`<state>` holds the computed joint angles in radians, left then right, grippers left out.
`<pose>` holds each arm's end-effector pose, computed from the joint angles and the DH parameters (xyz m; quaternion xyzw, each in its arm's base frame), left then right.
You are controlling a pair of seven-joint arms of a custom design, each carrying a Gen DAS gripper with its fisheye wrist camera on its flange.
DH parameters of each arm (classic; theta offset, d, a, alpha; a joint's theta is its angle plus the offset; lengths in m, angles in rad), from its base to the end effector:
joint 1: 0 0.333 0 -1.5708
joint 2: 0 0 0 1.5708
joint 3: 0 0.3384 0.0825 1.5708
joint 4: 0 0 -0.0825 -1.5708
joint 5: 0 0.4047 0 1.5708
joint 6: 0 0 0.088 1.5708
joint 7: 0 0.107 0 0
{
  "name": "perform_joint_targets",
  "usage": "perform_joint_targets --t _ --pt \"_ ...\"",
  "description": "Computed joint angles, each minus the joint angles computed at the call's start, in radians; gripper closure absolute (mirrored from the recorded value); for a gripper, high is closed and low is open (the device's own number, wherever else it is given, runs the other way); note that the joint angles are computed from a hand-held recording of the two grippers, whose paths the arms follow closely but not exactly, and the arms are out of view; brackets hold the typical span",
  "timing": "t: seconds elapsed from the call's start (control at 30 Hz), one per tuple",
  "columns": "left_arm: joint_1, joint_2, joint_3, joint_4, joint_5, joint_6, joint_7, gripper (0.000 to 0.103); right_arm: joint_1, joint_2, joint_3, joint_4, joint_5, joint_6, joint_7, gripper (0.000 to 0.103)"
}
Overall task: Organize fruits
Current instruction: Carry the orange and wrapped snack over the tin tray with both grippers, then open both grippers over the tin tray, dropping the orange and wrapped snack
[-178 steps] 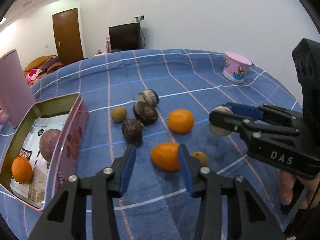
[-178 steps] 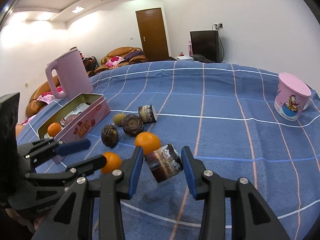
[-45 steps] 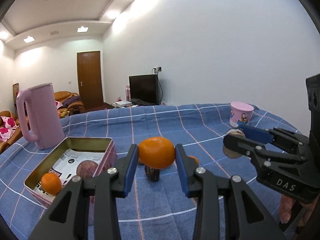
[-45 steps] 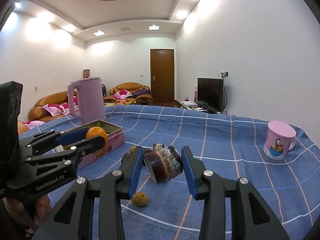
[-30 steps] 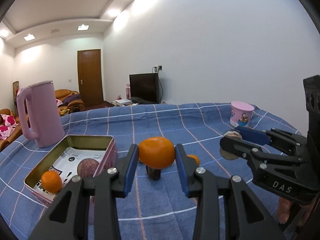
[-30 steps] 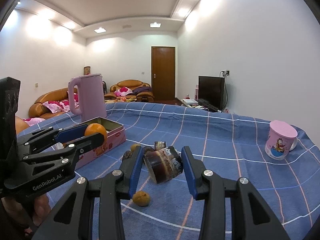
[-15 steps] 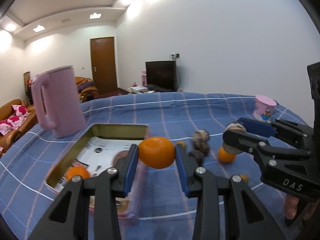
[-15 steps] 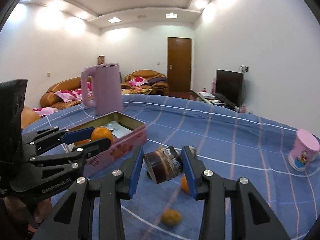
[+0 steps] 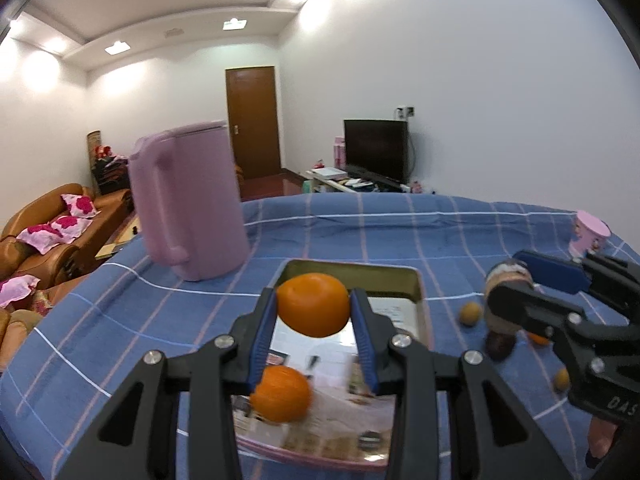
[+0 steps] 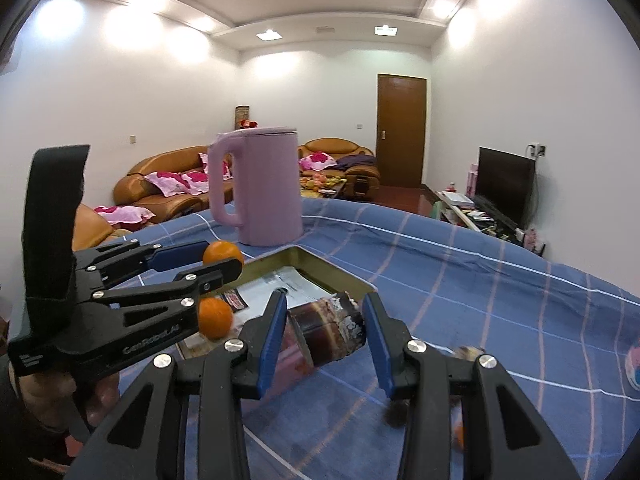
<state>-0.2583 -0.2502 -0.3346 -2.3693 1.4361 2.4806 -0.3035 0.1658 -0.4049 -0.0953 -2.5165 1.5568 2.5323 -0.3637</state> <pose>0.4135 -0.2899 0.4615 -0.6520 0.5427 -0.3235 0.4193 0.4505 0.0193 0.4667 -0.7757 0.3201 -0.2125 0.5006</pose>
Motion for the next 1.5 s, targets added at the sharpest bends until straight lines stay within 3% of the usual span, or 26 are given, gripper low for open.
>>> perform_joint_targets --t 0.53,1.5 --pt "0.066 0.017 0.056 -0.010 -0.117 0.111 0.109 0.064 0.054 0.069 0.052 0.019 -0.018 0.034 0.046 0.061" --pt "0.064 0.050 0.050 -0.010 -0.144 0.111 0.152 0.064 0.083 0.092 0.064 0.016 -0.104 0.069 0.106 0.061"
